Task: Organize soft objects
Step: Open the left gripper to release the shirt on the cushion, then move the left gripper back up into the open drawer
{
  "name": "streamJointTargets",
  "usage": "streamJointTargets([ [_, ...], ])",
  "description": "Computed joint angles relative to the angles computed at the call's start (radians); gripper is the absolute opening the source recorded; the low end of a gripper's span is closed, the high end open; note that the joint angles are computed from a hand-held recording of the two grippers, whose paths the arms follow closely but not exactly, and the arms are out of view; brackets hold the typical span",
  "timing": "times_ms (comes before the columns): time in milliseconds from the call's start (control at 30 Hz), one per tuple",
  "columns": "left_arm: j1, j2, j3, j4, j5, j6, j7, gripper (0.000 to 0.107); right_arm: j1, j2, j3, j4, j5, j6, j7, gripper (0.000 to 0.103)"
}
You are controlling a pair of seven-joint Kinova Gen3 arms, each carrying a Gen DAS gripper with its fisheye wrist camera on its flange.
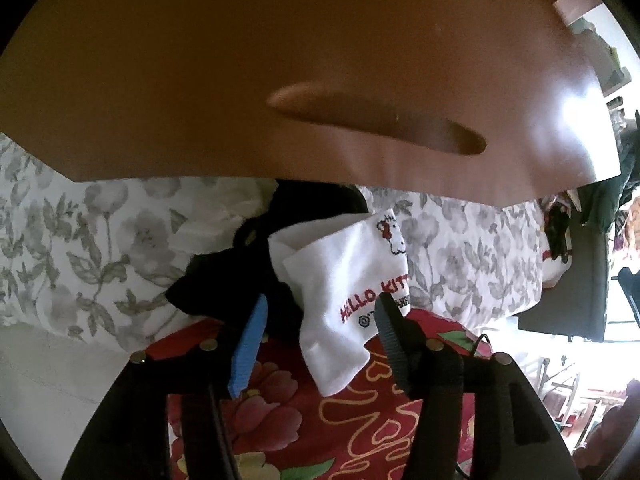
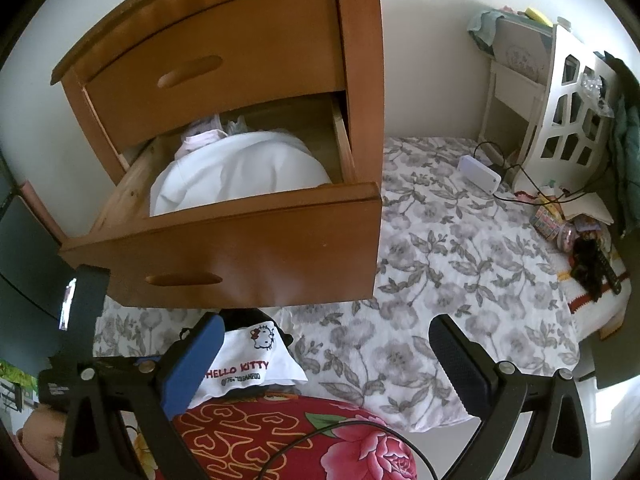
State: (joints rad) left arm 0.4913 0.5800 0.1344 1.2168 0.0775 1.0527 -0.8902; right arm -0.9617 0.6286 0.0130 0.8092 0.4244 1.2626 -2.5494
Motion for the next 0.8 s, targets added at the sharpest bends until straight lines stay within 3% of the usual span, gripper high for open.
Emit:
streamJointTargets([
  [67,0.005,-0.012,-0.007,0.007,-0.01,-0.009,0.009,0.058,-0.001,0.001,0.001,-0.003,0.0,0.002,0.0,0.103],
  [200,0.012,-0.03,-0.014,0.024,-0.026,-0.037,0.026,0.079,-0.001,0.002,0.001,-0.005,0.0,0.002,0.001,0.103],
  [333,0.022,-0.045,-0.02,0.045,-0.051,-0.065,0.042,0.088,-0.002,0.002,0.001,-0.006,0.001,0.003,0.0,0.103],
  [800,0.027,-0.13,-0.019,0.167,-0.088,-0.247,0.067,0.1,-0.01,-0.007,0.006,-0.006,0.012,0.004,-0.006,0.103],
])
